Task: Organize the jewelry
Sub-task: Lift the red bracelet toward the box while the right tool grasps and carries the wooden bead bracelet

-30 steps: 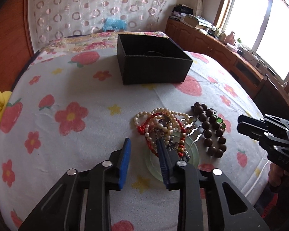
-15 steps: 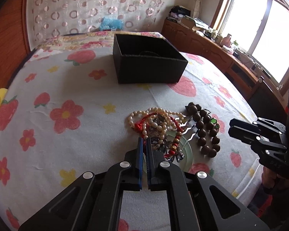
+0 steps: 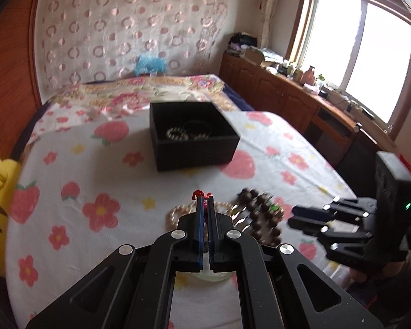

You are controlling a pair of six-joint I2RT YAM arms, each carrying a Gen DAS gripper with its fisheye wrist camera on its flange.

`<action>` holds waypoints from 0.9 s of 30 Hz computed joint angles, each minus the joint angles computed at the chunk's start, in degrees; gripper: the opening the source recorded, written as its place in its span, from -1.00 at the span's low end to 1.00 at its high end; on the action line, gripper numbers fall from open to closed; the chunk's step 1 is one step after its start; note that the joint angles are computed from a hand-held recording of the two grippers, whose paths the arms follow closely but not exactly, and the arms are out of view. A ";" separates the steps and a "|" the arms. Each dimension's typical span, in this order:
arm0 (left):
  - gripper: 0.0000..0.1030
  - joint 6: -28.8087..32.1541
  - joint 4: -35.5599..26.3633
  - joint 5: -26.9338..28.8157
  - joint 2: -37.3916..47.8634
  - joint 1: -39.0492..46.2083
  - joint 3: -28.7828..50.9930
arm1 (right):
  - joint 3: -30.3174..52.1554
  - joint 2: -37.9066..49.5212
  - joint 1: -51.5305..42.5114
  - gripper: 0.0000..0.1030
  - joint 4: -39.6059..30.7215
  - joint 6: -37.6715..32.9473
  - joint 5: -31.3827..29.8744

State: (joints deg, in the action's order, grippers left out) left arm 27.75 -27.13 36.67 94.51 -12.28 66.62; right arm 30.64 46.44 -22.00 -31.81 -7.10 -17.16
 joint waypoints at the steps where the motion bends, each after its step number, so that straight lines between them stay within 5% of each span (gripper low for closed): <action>1: -0.98 -0.21 -0.25 0.36 -0.36 -0.15 0.42 | -0.13 -0.03 0.09 -0.59 0.10 0.07 0.06; 11: -0.98 -1.60 -0.21 2.37 -2.78 0.68 2.29 | -0.56 0.63 -1.00 -0.59 0.81 -0.83 -0.85; 27: -0.97 -1.16 0.83 2.64 -3.29 1.44 1.06 | 6.29 16.88 1.60 -0.57 3.55 -0.69 2.76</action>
